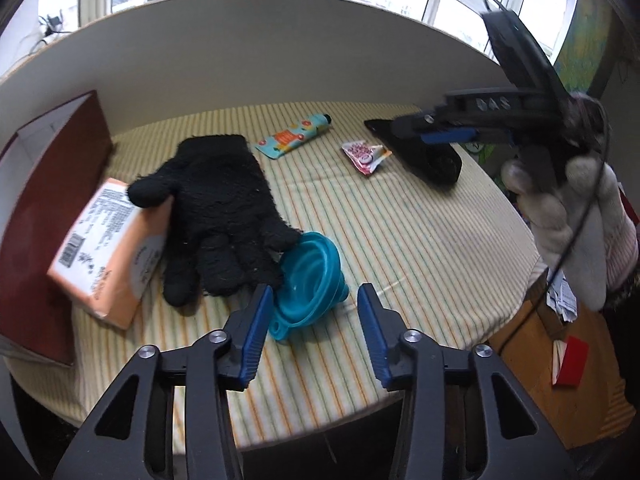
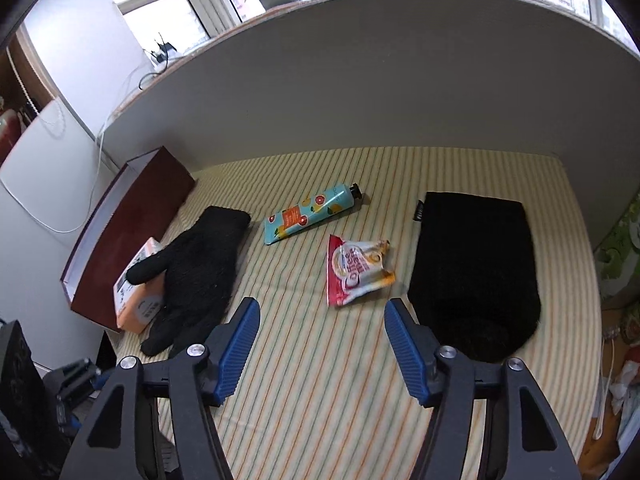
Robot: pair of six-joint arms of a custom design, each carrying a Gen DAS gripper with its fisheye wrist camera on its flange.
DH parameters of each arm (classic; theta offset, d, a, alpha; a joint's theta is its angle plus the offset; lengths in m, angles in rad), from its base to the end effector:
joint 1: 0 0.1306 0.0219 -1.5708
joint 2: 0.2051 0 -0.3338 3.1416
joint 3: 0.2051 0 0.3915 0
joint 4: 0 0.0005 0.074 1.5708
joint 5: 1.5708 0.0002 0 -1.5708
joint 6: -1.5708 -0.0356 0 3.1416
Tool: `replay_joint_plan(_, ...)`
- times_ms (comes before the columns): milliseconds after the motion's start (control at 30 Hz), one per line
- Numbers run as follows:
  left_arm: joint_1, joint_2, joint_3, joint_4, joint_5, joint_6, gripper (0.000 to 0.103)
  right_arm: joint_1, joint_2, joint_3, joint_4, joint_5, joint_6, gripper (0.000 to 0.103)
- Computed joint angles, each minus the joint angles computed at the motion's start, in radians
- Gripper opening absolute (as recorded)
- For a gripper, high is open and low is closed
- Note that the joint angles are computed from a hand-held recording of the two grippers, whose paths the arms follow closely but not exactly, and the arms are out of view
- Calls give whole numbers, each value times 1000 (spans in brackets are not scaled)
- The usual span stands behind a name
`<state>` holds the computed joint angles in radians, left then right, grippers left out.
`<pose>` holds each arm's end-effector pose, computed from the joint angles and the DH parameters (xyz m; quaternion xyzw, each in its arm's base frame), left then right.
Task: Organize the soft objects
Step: 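Grasp the teal silicone bowl with the left gripper, then grasp the coffee creamer packet with the right gripper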
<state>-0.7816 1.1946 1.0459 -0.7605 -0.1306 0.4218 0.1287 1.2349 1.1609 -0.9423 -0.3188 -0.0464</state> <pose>0.3005 -0.2924 0.3152 0.1480 0.9323 -0.1326 0.3021 0.4205 0.0652 0.3408 -0.0825 0.9470 0.1757 0.2559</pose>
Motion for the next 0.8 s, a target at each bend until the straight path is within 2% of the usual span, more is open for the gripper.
replay_joint_plan(133, 12, 42, 22, -5, 49, -10, 36, 2, 74, 59, -12, 16, 8, 61)
replay_joint_plan(333, 10, 88, 47, -7, 66, -18, 36, 19, 189, 156, -52, 48, 34, 61)
replay_joint_plan(400, 9, 101, 55, -10, 66, -21, 33, 21, 227, 184, -61, 56, 35, 61)
replay_joint_plan(567, 17, 128, 72, -12, 64, -27, 24, 40, 304, 237, -77, 130, 46, 61)
replay_joint_plan(800, 27, 124, 61, 6, 91, -41, 21, 57, 357, 267, -98, 191, 53, 61)
